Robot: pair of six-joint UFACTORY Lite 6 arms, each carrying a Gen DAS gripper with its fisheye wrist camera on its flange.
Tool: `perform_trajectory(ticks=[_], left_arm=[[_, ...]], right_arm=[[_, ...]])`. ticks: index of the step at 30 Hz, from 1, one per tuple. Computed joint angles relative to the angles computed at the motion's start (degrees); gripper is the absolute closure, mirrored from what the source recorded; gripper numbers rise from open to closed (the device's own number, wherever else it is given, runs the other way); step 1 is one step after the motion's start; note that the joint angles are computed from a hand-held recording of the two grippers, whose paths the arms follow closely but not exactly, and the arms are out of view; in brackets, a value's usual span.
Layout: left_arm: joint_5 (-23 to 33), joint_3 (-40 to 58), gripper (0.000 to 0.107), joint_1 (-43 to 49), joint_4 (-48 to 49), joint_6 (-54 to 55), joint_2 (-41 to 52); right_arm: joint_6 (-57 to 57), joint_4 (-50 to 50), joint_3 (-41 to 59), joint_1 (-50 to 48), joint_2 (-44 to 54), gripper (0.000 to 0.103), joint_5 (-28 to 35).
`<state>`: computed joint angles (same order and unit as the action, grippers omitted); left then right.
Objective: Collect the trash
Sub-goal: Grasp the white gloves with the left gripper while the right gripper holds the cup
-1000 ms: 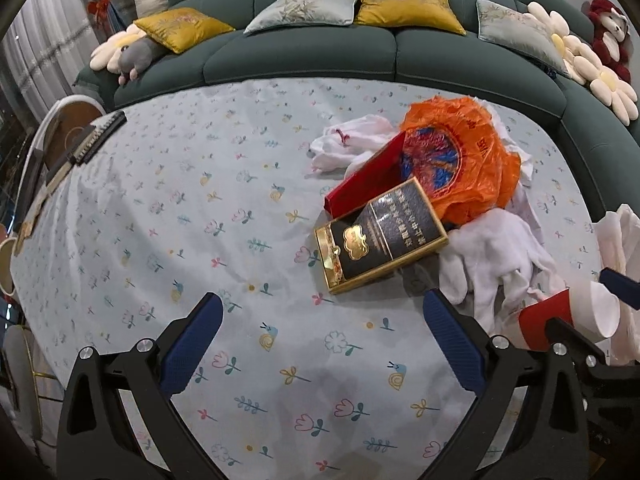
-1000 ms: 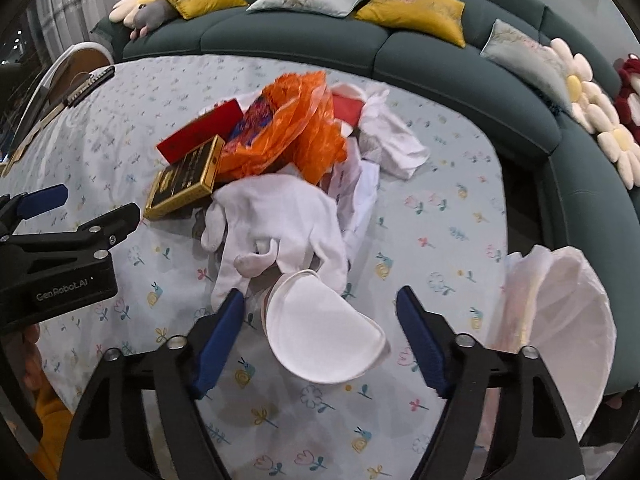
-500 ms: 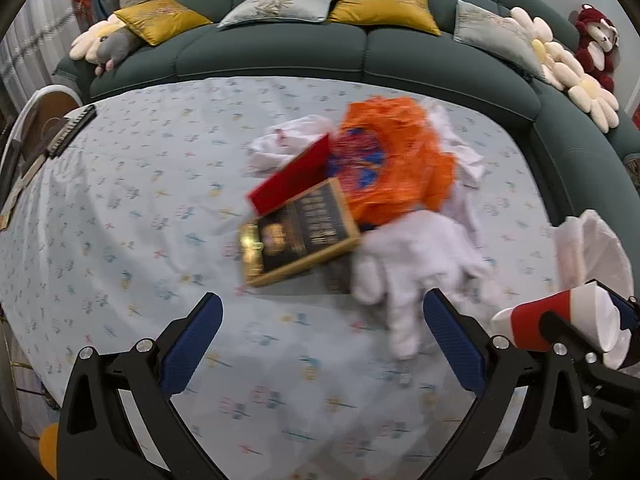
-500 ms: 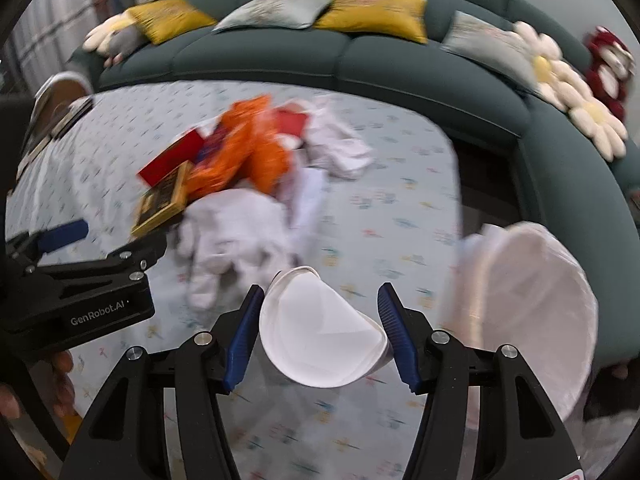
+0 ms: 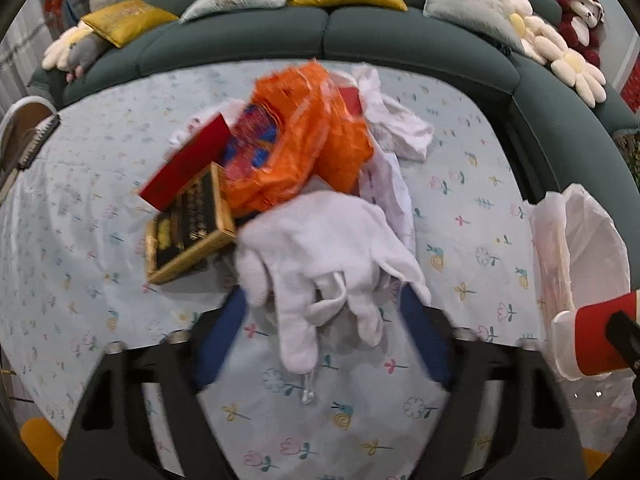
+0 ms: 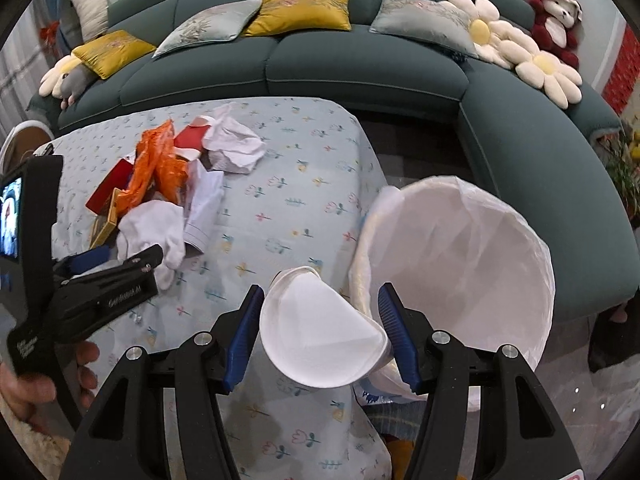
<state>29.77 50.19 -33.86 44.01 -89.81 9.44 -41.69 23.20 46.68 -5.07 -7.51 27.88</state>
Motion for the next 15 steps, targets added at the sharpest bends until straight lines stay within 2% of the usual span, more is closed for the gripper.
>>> perform_trajectory(ticks=[1,2,4,5,6,8,15], left_arm=[[-0.6,0.3,0.047,0.4,-0.7,0.8,0.8],[-1.1,0.6,0.054,0.8,-0.9,1.1,1.5],[-1.9,1.3,0.074,1.4,-2.1,3.2,2.9],[-2.4,1.5,0.091,1.6,-2.8,4.2,3.3],[-2.5,1.7,0.097,1.7,-3.6,5.2,3.5],[-0.9,1.8,0.100,0.5,-2.2,3.6,2.6],[5.3,0.6,0.102,-4.1,-1.7,2.4,-6.7]], right_arm=[[-0.6,0.4,-0.2,-0.4,0.1,0.046,0.0],[-1.6,1.2,-0.4,-0.9,0.3,0.046,-0.1],[-2.7,2.2,-0.5,-1.3,0.7,0.046,-0.1],[-3.2,2.7,-0.5,-1.5,0.9,0.046,0.0],[-3.7,3.2,-0.5,-1.6,1.0,0.046,0.0],[-4.2,4.0,-0.4,-1.7,0.9,0.046,0.3],[-5.8,6.0,0.3,-2.6,-2.8,0.046,3.3]])
